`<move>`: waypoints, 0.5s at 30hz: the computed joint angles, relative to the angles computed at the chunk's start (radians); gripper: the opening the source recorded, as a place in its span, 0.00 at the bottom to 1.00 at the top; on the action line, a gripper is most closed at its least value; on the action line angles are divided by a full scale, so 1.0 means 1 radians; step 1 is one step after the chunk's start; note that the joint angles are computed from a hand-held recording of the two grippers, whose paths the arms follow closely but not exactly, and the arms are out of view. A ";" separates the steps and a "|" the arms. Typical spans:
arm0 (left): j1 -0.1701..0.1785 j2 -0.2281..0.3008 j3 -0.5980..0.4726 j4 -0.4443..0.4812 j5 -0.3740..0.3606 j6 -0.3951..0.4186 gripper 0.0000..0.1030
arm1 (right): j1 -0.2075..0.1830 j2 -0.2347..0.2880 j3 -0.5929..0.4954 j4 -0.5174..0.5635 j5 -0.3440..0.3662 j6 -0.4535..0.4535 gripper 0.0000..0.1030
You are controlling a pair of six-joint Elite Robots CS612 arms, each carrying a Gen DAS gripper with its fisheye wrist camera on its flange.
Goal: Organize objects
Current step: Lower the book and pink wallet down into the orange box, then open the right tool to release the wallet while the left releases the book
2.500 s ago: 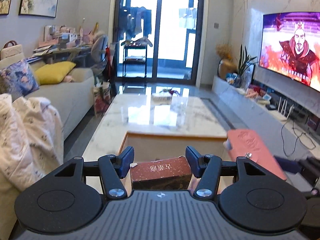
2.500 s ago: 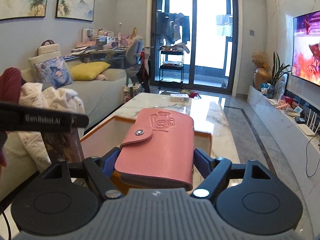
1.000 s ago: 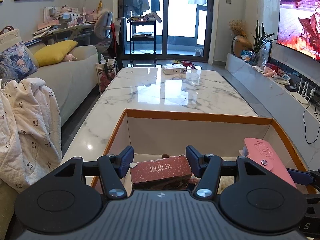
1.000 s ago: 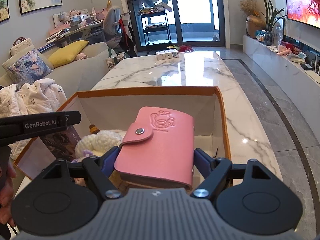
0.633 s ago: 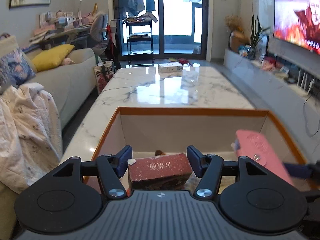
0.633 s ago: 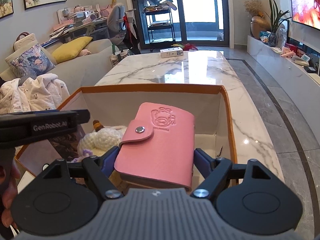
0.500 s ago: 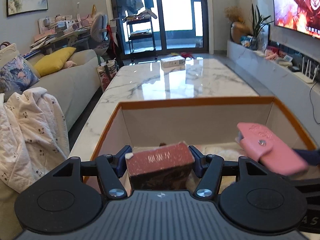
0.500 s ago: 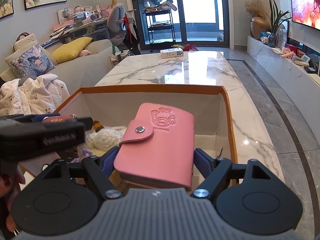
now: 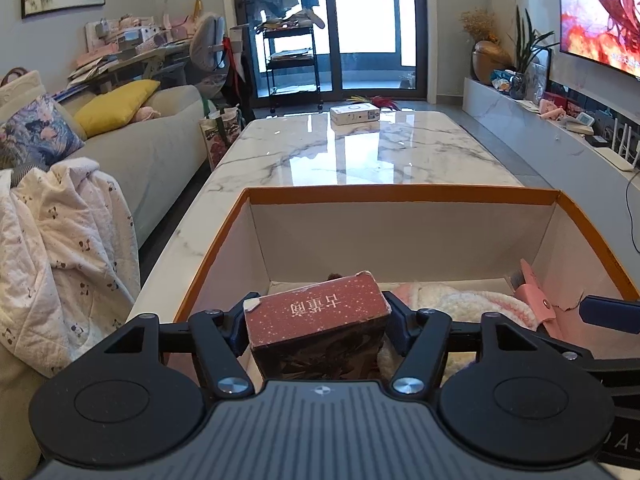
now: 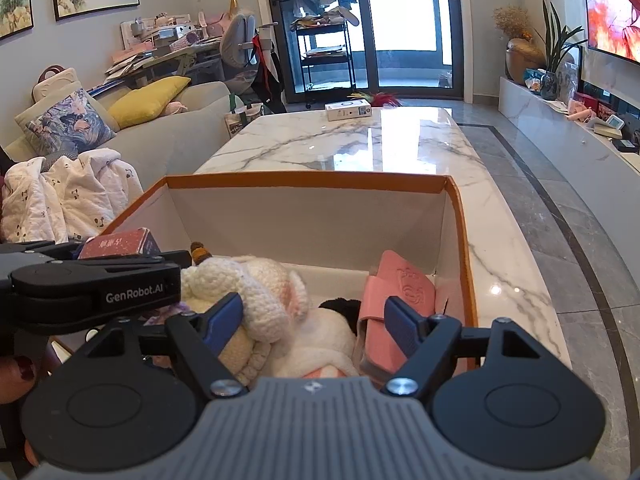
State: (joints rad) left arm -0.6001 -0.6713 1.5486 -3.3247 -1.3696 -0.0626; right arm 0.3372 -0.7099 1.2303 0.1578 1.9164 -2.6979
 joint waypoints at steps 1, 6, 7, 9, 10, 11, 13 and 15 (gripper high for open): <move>0.001 0.000 -0.001 0.003 -0.002 -0.009 0.75 | 0.000 0.000 0.000 -0.001 0.001 0.000 0.78; 0.004 -0.004 -0.002 0.028 -0.006 -0.033 0.76 | 0.001 0.000 0.000 -0.003 0.010 -0.004 0.82; 0.004 -0.005 -0.002 0.029 -0.006 -0.035 0.76 | 0.001 0.000 0.000 -0.003 0.010 -0.005 0.82; 0.003 -0.005 -0.002 0.031 0.000 -0.038 0.76 | 0.001 0.000 0.000 -0.003 0.010 -0.005 0.82; 0.002 -0.005 -0.001 0.031 0.002 -0.038 0.76 | 0.001 0.000 0.000 -0.003 0.011 -0.007 0.82; 0.002 -0.005 -0.002 0.033 0.002 -0.040 0.76 | 0.001 0.000 -0.001 -0.002 0.013 -0.008 0.82; 0.002 -0.006 -0.002 0.035 0.002 -0.044 0.76 | 0.001 0.001 -0.002 -0.002 0.015 -0.011 0.83; 0.002 -0.006 -0.003 0.039 0.003 -0.047 0.76 | 0.001 0.001 -0.002 -0.002 0.016 -0.012 0.84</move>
